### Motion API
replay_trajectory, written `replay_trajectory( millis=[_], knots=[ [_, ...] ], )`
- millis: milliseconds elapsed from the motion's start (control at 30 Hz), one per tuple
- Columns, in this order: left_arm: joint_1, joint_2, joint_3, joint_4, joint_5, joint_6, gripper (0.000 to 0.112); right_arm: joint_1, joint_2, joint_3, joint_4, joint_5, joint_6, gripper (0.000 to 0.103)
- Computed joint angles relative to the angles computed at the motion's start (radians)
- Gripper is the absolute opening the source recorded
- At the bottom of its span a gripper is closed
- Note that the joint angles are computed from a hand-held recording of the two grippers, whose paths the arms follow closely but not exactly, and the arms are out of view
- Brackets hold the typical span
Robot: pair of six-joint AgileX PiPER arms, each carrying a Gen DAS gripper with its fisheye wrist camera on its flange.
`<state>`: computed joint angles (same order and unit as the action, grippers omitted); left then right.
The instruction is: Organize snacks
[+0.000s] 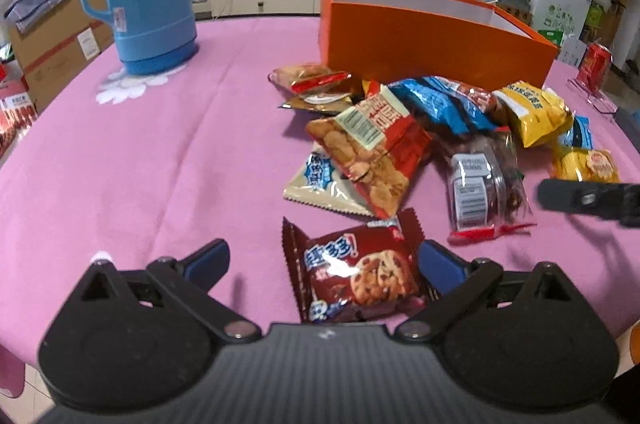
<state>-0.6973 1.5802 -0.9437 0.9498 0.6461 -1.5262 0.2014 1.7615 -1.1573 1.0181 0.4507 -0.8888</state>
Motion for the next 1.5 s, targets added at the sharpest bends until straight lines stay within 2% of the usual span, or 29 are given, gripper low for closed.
replay_trajectory(
  millis=[100,200,267,333,467,533,667,833,1000,1133,1233,1300,1333,1400,1433,1500],
  knots=[
    [0.001,0.029,-0.025,-0.015,0.008,0.018,0.099,0.051,0.034,-0.037,-0.01,-0.021,0.021,0.085],
    [0.006,0.042,-0.028,-0.018,0.002,0.023,0.099,0.095,0.086,-0.106,-0.087,-0.047,0.125,0.082],
    [0.01,0.045,-0.026,-0.011,-0.005,0.009,0.099,0.122,0.13,-0.16,-0.184,-0.061,0.249,0.075],
    [0.017,0.049,-0.027,-0.012,-0.01,0.003,0.098,0.134,0.164,-0.197,-0.194,-0.047,0.271,0.06],
    [0.034,0.051,-0.025,-0.026,-0.042,0.01,0.094,0.179,0.193,-0.228,-0.32,-0.072,0.379,0.056],
    [0.046,0.048,-0.019,-0.044,-0.074,0.027,0.088,0.188,0.191,-0.219,-0.336,-0.087,0.374,0.055],
    [0.024,0.05,-0.018,-0.02,-0.068,0.042,0.073,0.19,0.179,-0.203,-0.374,-0.094,0.371,0.053],
    [0.01,0.06,-0.026,-0.01,-0.045,0.041,0.072,0.151,0.145,-0.158,-0.318,-0.073,0.292,0.052],
    [0.0,0.066,-0.031,-0.006,-0.028,0.048,0.072,0.107,0.103,-0.111,-0.31,-0.048,0.268,0.046],
    [-0.004,0.06,-0.026,-0.018,-0.028,0.08,0.072,0.066,0.063,-0.058,-0.271,-0.028,0.181,0.047],
    [0.005,0.012,0.018,-0.06,-0.091,0.142,0.069,0.035,0.035,-0.02,-0.242,-0.021,0.114,0.053],
    [0.003,-0.029,0.054,-0.066,-0.122,0.165,0.072,0.005,0.026,-0.012,-0.209,0.015,0.072,0.058],
    [-0.008,-0.049,0.073,-0.026,-0.116,0.134,0.074,-0.011,0.02,-0.004,-0.18,0.033,0.043,0.06],
    [-0.029,-0.074,0.093,0.059,-0.076,0.055,0.086,-0.036,0.001,0.014,-0.109,0.051,-0.025,0.062],
    [-0.026,-0.08,0.094,0.073,-0.063,0.036,0.089,-0.043,-0.01,0.025,-0.067,0.052,-0.066,0.068],
    [-0.005,-0.077,0.086,0.059,-0.068,0.016,0.091,-0.045,-0.029,0.045,0.012,0.033,-0.145,0.073]
  ],
)
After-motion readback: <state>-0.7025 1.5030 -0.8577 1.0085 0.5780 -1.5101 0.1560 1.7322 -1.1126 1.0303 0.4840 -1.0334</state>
